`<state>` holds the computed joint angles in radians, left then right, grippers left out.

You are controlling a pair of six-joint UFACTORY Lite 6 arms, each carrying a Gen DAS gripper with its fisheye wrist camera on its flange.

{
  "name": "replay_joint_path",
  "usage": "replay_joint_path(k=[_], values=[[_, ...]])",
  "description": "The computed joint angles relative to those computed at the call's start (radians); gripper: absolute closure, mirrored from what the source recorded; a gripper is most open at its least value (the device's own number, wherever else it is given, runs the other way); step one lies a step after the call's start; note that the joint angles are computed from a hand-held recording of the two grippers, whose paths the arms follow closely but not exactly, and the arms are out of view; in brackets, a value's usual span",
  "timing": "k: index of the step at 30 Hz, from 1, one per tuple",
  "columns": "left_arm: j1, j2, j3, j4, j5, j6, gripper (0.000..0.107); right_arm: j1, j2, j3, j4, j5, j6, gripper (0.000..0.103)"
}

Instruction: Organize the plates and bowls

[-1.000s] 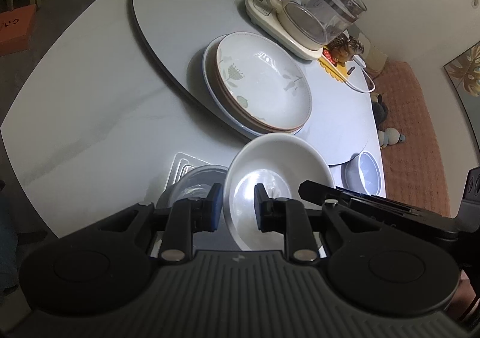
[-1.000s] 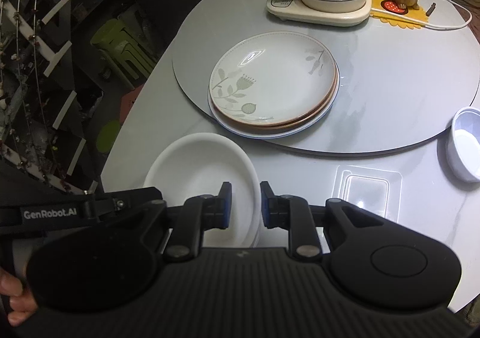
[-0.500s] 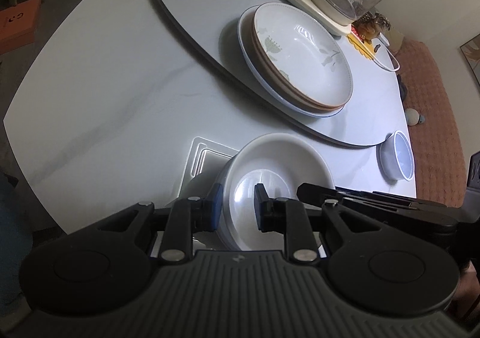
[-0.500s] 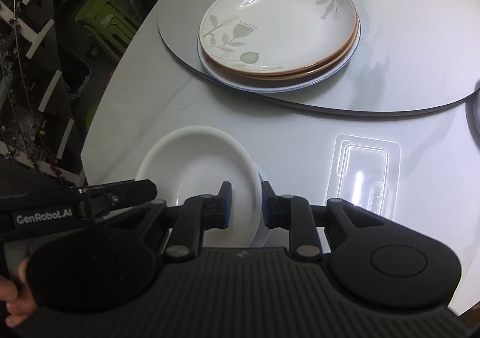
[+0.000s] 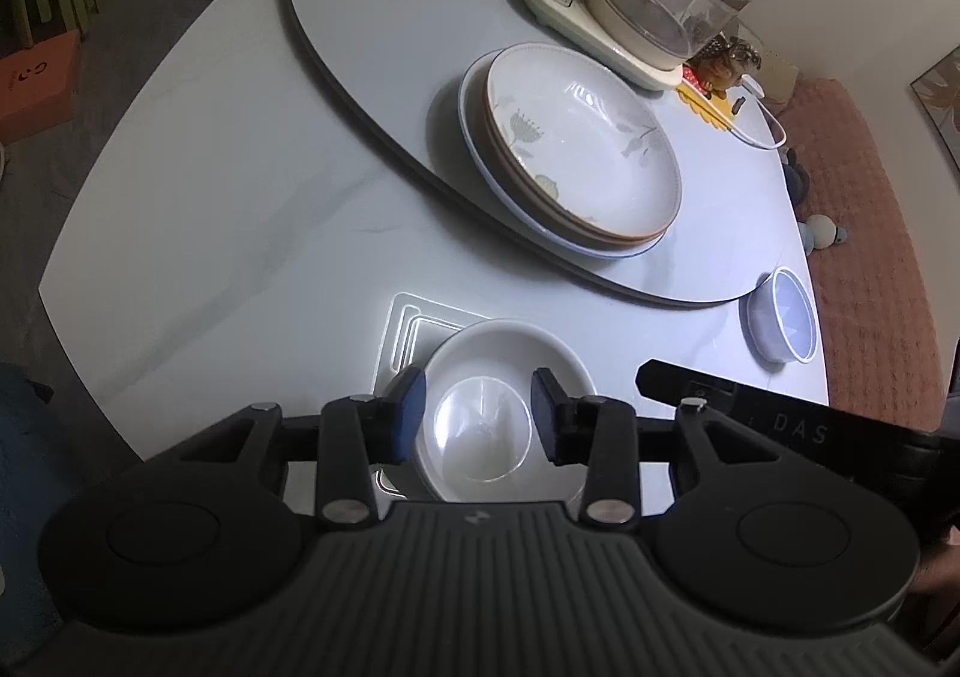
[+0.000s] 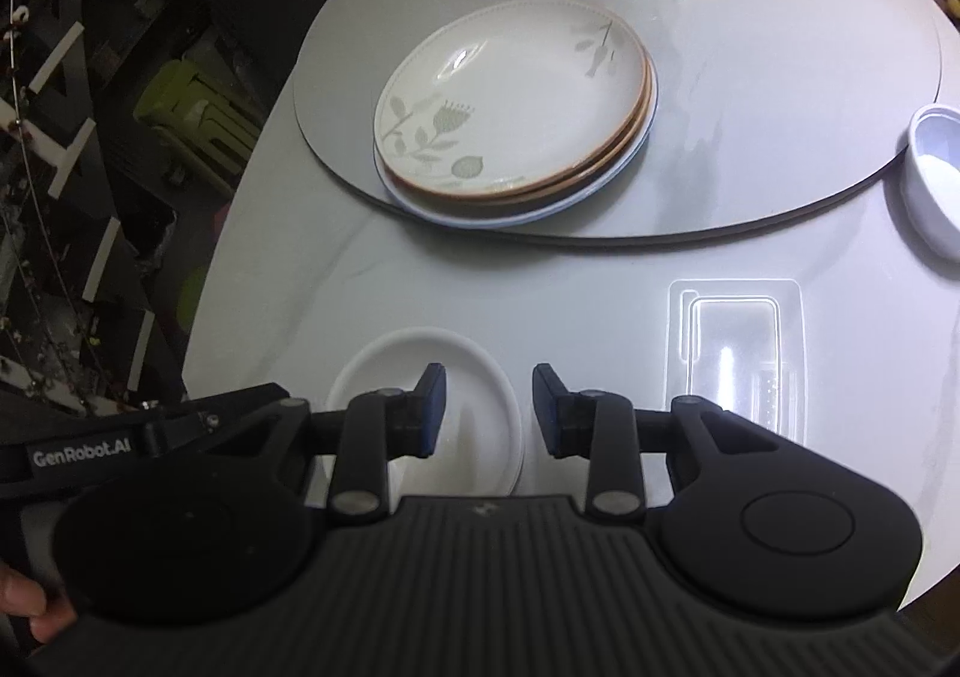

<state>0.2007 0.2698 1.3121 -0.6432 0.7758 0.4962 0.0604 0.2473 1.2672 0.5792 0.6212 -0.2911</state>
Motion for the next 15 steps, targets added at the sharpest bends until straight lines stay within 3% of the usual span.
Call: replay_joint_path(k=[8, 15], values=[[-0.004, -0.122, 0.081, 0.030, 0.068, -0.094, 0.063, -0.035, -0.148, 0.034, -0.097, 0.051, 0.077, 0.067], [0.010, -0.209, 0.108, 0.058, 0.092, -0.143, 0.063, -0.077, -0.168, 0.104, -0.072, 0.111, 0.006, 0.067]])
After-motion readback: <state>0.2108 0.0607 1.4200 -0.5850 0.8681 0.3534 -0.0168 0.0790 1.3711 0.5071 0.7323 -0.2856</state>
